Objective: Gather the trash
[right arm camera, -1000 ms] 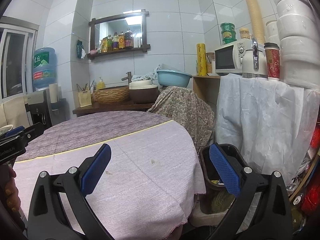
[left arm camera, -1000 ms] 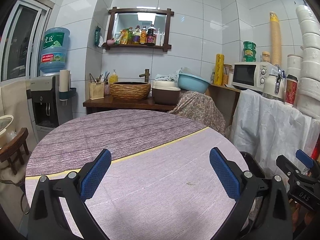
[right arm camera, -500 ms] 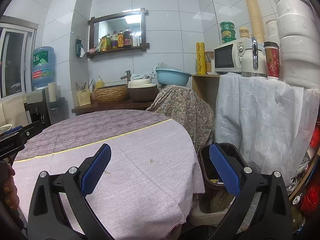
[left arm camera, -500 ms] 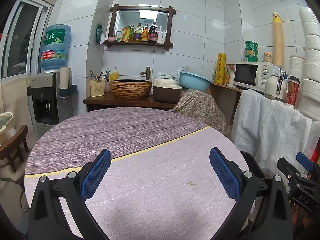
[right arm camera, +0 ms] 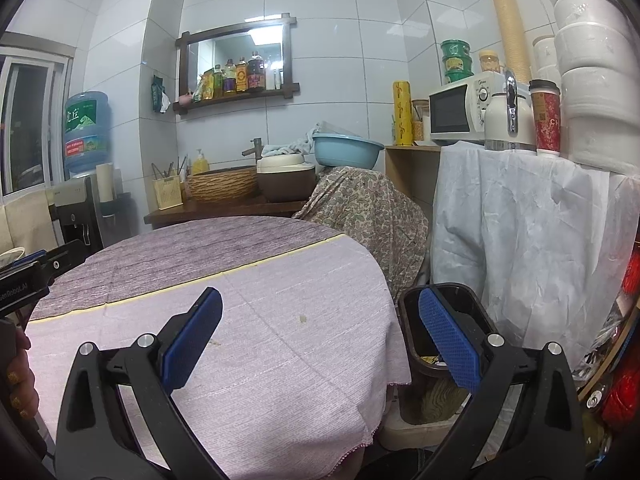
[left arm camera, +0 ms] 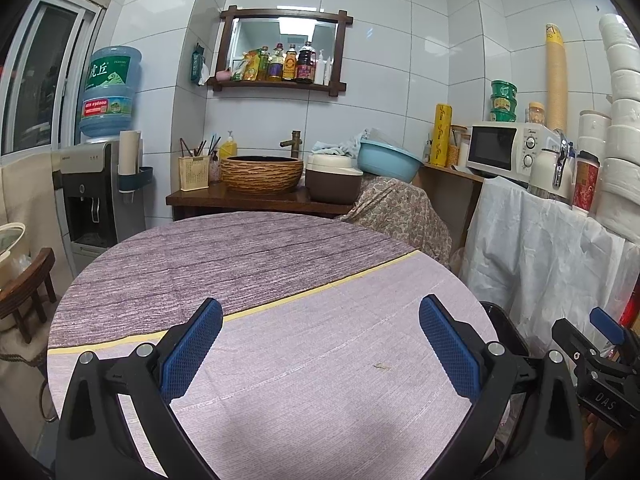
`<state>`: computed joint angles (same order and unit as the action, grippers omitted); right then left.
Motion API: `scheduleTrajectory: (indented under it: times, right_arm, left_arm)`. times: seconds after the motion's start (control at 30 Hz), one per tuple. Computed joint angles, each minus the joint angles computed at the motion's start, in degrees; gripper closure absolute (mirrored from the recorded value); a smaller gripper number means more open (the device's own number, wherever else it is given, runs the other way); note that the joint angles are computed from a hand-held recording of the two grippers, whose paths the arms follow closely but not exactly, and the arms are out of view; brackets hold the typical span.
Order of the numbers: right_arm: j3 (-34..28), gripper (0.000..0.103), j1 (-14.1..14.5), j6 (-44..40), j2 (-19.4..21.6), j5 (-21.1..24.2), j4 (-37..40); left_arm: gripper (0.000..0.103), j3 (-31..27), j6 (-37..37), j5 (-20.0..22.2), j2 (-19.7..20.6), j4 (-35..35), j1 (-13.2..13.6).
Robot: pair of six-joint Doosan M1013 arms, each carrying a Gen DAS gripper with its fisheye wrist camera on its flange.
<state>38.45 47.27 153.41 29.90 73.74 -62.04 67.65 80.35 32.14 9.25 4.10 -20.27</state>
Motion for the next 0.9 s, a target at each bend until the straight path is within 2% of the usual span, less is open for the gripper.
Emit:
scheduleTrajectory:
  times: [0.9]
  right_arm:
    - [-0.1, 0.006, 0.1, -0.2, 0.1, 0.0, 0.1]
  left_arm:
    - [0.005, -0.1, -1.3, 0.8, -0.1, 2.1, -1.0]
